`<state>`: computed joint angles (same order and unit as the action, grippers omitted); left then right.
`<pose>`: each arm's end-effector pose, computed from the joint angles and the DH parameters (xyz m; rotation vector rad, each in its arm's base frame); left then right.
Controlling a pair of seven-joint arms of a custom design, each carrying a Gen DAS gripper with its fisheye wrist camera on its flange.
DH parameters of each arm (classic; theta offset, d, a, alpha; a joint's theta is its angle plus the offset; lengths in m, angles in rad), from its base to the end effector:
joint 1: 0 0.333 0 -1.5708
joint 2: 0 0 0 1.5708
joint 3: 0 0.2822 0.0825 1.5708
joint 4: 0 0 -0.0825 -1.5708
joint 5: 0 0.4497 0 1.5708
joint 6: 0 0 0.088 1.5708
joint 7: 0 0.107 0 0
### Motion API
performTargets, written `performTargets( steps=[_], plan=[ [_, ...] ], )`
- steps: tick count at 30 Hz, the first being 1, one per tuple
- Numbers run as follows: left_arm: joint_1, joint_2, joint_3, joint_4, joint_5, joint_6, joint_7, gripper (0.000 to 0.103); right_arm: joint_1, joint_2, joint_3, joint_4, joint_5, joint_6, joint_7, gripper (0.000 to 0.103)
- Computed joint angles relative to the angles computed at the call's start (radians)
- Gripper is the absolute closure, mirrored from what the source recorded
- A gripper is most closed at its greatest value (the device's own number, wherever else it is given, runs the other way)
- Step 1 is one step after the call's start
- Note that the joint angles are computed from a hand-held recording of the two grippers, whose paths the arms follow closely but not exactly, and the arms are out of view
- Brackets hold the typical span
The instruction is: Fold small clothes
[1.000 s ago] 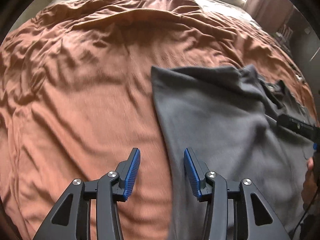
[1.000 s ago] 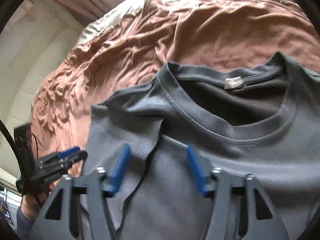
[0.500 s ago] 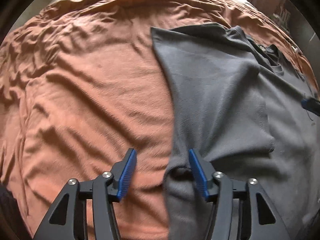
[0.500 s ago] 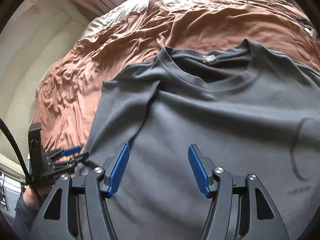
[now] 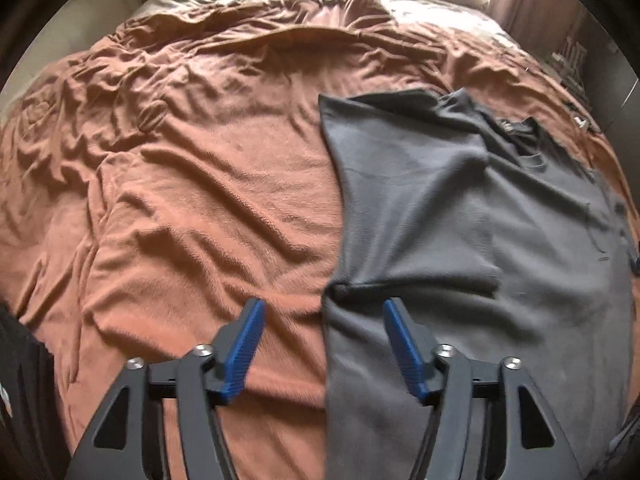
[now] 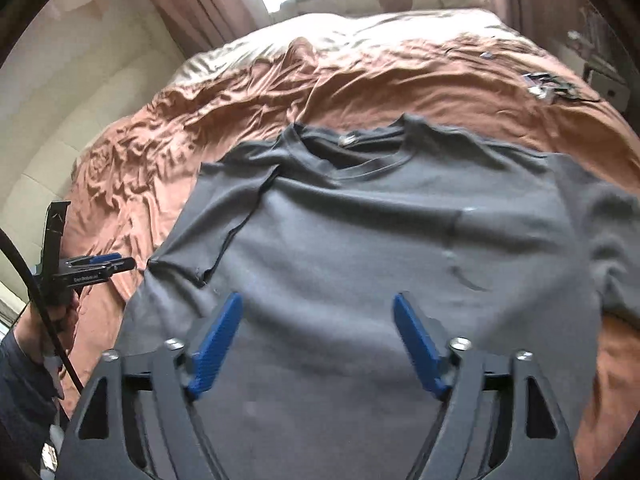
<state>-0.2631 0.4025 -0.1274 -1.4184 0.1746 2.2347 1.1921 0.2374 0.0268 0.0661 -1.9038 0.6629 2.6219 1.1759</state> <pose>0.7156 -0.2733 0.4686 -1.9343 2.0741 -0.4902 0.6478 0.1876 0.5008 -1.8140 1.4354 -0.1746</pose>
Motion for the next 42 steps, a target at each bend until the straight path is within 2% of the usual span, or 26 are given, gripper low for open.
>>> performTargets(
  steps=[2,6,8,12,18,24,27,28,29,33,42],
  plan=[
    [-0.004,-0.046,-0.002,-0.044,0.004,0.028,-0.019,0.030,-0.003,-0.072,-0.010,-0.077,0.071,0.007,-0.058,0.019],
    [-0.014,-0.114,-0.015,-0.097,0.017,0.056,-0.055,0.010,0.021,-0.199,-0.061,-0.200,0.161,-0.014,-0.139,0.016],
    [-0.019,-0.153,-0.024,-0.128,0.023,0.066,-0.076,0.008,0.031,-0.247,-0.086,-0.243,0.162,-0.024,-0.145,0.015],
    [-0.019,-0.230,-0.051,-0.195,0.001,0.093,-0.091,0.008,0.040,-0.387,-0.119,-0.357,0.087,-0.020,-0.097,0.011],
    [-0.022,-0.369,-0.090,-0.320,-0.006,0.122,-0.108,0.008,0.019,-0.618,-0.119,-0.507,-0.112,-0.039,0.054,0.011],
    [-0.015,-0.520,-0.125,-0.461,-0.062,0.221,-0.147,0.007,-0.003,-0.852,-0.135,-0.642,-0.255,-0.082,0.170,0.011],
    [-0.009,-0.573,-0.142,-0.512,-0.087,0.276,-0.158,0.000,-0.029,-0.947,-0.128,-0.693,-0.315,-0.102,0.255,0.011],
    [-0.004,-0.595,-0.153,-0.529,-0.070,0.290,-0.184,0.000,-0.037,-0.976,-0.127,-0.709,-0.334,-0.107,0.279,0.009],
    [-0.002,-0.610,-0.157,-0.541,-0.075,0.301,-0.190,0.000,-0.041,-1.002,-0.128,-0.723,-0.351,-0.117,0.300,0.001],
    [0.009,-0.654,-0.179,-0.575,-0.079,0.335,-0.229,0.000,-0.051,-1.065,-0.115,-0.753,-0.426,-0.144,0.382,0.000],
    [0.011,-0.693,-0.209,-0.586,-0.077,0.348,-0.268,0.000,0.024,-1.109,-0.209,-0.761,-0.503,-0.146,0.402,0.000]
  ],
)
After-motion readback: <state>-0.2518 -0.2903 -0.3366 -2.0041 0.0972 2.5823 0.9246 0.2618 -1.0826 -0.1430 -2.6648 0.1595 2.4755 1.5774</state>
